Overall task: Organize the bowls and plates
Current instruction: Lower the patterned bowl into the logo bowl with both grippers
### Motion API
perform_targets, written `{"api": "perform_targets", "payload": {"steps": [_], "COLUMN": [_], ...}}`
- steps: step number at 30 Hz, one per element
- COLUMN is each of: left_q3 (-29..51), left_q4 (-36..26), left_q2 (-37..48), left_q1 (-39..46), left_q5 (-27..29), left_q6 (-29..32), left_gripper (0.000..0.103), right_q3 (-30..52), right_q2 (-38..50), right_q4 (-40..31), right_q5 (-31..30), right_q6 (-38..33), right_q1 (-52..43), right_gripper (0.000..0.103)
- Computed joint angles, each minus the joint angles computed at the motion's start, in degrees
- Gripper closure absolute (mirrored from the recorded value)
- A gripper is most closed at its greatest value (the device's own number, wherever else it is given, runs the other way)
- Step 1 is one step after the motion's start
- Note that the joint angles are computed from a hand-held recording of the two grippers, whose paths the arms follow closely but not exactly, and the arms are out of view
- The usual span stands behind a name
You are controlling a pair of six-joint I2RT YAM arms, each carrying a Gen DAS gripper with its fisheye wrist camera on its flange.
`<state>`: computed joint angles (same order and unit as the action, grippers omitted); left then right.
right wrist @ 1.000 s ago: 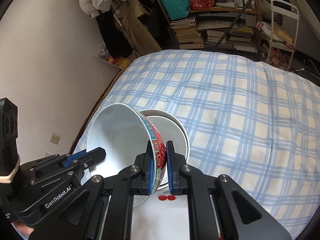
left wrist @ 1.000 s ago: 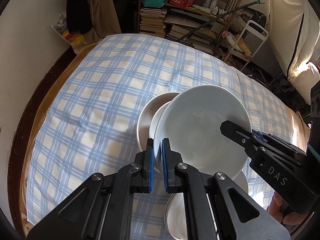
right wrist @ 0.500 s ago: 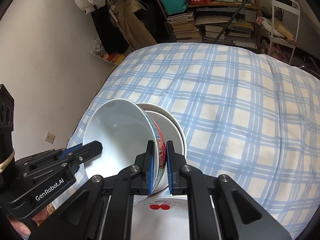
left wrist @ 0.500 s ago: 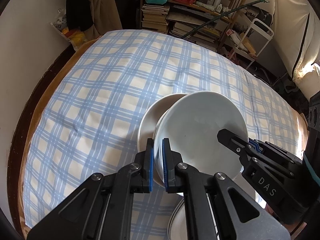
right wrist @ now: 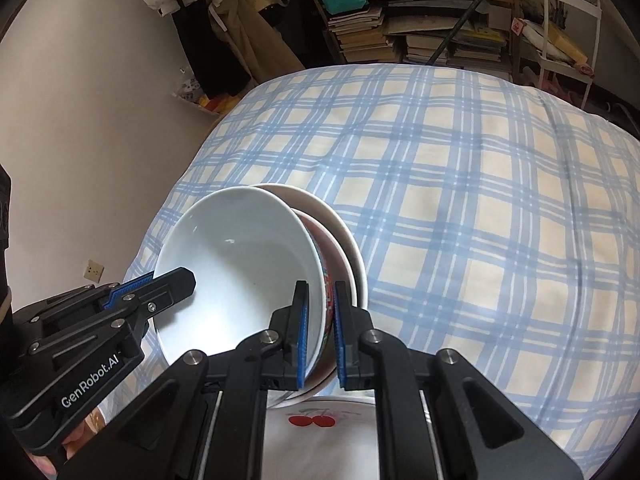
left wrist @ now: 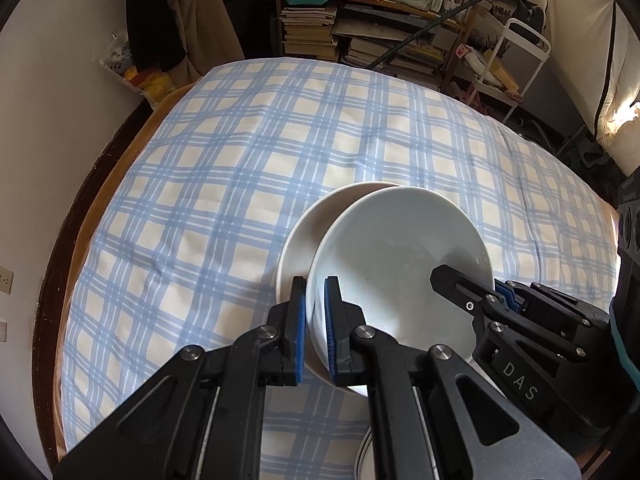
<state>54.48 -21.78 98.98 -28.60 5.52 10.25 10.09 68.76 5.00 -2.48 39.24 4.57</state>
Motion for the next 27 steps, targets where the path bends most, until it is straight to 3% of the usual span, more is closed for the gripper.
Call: {"api": "perform_targets", "payload": {"steps": [5, 16, 27], "left_q3": [1.09, 0.98, 2.40], "left_q4": [-1.11, -1.40, -2.44], "left_q2": [0.92, 0.42, -0.87], "left_q1": [0.87, 2.05, 4.76], "left_q5": [1.01, 2.12, 0.65], "left_q6": [-0.02, -0.23, -0.16], "left_gripper": [0.095, 0.089, 0.082], "right_q3": [-0.32, 1.40, 2.67], "right_q2": [0.08, -0.51, -6.82], "right_q4": [1.20, -3.07, -11.47], "right_q5": [-0.84, -5.31, -8.33], "right_q6": [-0.41, -4.61, -8.17], "right_q1": [-0.39, -3.07, -6.13], "right_gripper": [0.090, 0.085, 0.075]}}
